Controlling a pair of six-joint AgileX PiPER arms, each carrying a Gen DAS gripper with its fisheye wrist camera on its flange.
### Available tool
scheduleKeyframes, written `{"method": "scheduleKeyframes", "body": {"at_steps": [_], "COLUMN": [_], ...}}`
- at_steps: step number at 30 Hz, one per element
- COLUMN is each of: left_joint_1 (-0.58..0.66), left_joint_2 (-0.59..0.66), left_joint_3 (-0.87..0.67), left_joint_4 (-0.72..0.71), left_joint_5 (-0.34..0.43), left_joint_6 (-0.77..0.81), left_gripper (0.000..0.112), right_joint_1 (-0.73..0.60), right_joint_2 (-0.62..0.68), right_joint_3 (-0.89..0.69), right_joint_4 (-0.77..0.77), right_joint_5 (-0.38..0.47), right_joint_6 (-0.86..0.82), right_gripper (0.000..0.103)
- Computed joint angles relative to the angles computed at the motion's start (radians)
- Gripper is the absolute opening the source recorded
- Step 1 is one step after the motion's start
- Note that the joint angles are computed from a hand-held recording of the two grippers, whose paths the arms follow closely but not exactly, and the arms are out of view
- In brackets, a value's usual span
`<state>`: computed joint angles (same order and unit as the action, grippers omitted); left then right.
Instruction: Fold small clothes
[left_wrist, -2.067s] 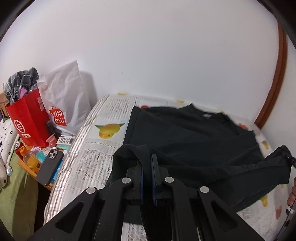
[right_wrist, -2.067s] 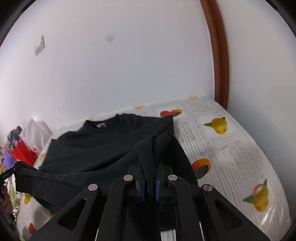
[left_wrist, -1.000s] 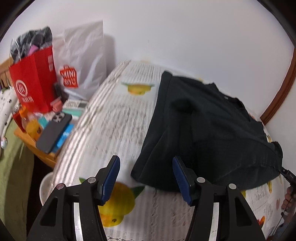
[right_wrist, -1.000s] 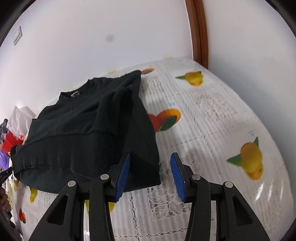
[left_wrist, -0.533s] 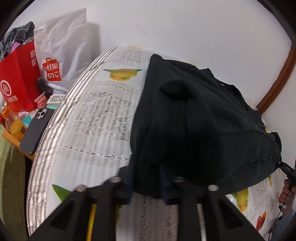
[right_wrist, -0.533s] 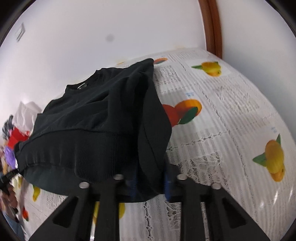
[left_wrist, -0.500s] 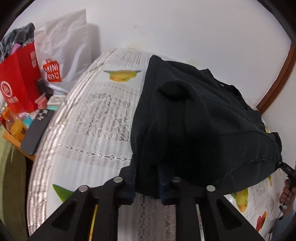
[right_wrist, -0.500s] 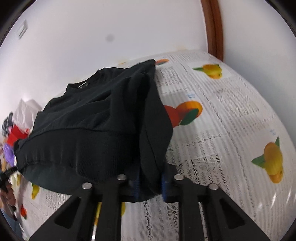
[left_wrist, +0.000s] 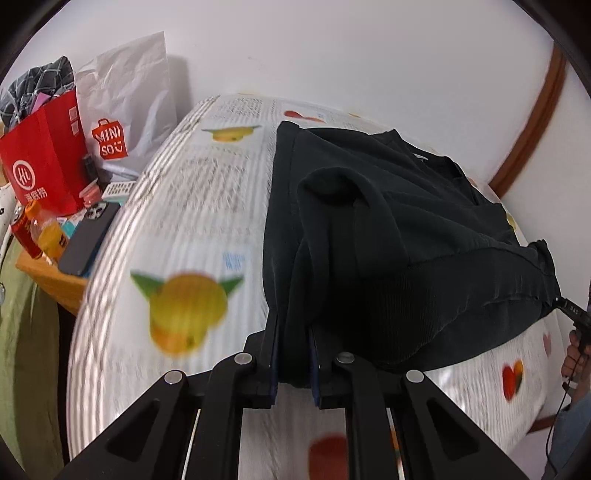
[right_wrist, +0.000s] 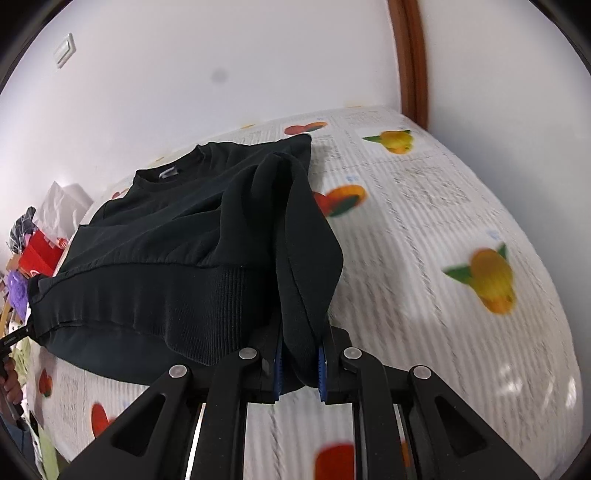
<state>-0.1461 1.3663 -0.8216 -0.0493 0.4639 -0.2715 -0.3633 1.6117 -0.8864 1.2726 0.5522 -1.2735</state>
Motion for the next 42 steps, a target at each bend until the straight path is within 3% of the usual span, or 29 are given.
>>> {"method": "scheduleKeyframes", "body": {"at_steps": [5,8,10,13,14,17,23,27,32,33,35,36,38,42], "left_joint_1": [-0.073,-0.112,-0.127,-0.121,-0.123,-0.173,-0.254,-0.234,-0.185,-0.173,-0.158,-0.157,-0.178,-0.212], "left_joint_2": [-0.067,-0.080,-0.113,-0.178,-0.194,-0.245,-0.176,-0.102,0.010,0.032,0.061,0.059,0.029,-0.045], "left_joint_3": [0.083,0.079,0.078,0.093,0.098,0.108,0.083,0.065,0.017,0.009,-0.010,-0.010,-0.007,-0.005], "left_joint_4": [0.074,0.172,0.220,0.177,0.170,0.191,0.172,0.063,-0.132,-0.188,-0.258,-0.268,-0.192,-0.022], "left_joint_5": [-0.008,0.026,0.057,0.053,0.046,0.025,-0.026,-0.064,-0.089,-0.094,-0.083,-0.084,-0.094,-0.106], "left_joint_6": [-0.126,-0.244,-0.305,-0.272,-0.265,-0.280,-0.286,-0.212,-0.028,0.025,0.088,0.104,0.059,-0.080], "left_gripper": [0.014,0.016,0.025,0.040,0.044,0.049,0.049,0.049,0.046,0.042,0.019,0.015,0.011,0.009], "right_joint_1": [-0.047,-0.048,-0.050,-0.115,-0.123,-0.098,0.071,0.079,0.099,0.109,0.142,0.156,0.136,0.052], "right_joint_2": [-0.066,-0.097,-0.152,-0.239,-0.271,-0.321,-0.285,-0.181,-0.128,-0.134,-0.152,-0.163,-0.188,-0.250], "right_joint_3": [0.101,0.123,0.142,0.180,0.189,0.206,0.221,0.183,0.160,0.162,0.164,0.165,0.178,0.190], "right_joint_4": [0.032,-0.037,-0.111,-0.014,-0.003,0.007,0.033,0.088,0.189,0.205,0.209,0.208,0.239,0.247], "right_joint_5": [0.000,-0.028,-0.058,0.006,0.019,0.021,-0.096,-0.094,-0.116,-0.127,-0.176,-0.199,-0.174,-0.046], "right_joint_6": [-0.065,0.005,0.100,0.031,0.021,0.002,0.001,-0.005,-0.050,-0.059,-0.067,-0.081,-0.131,-0.159], "right_gripper": [0.015,0.019,0.022,0.028,0.035,0.036,0.036,0.036,0.033,0.025,0.013,0.010,0.005,0.005]}}
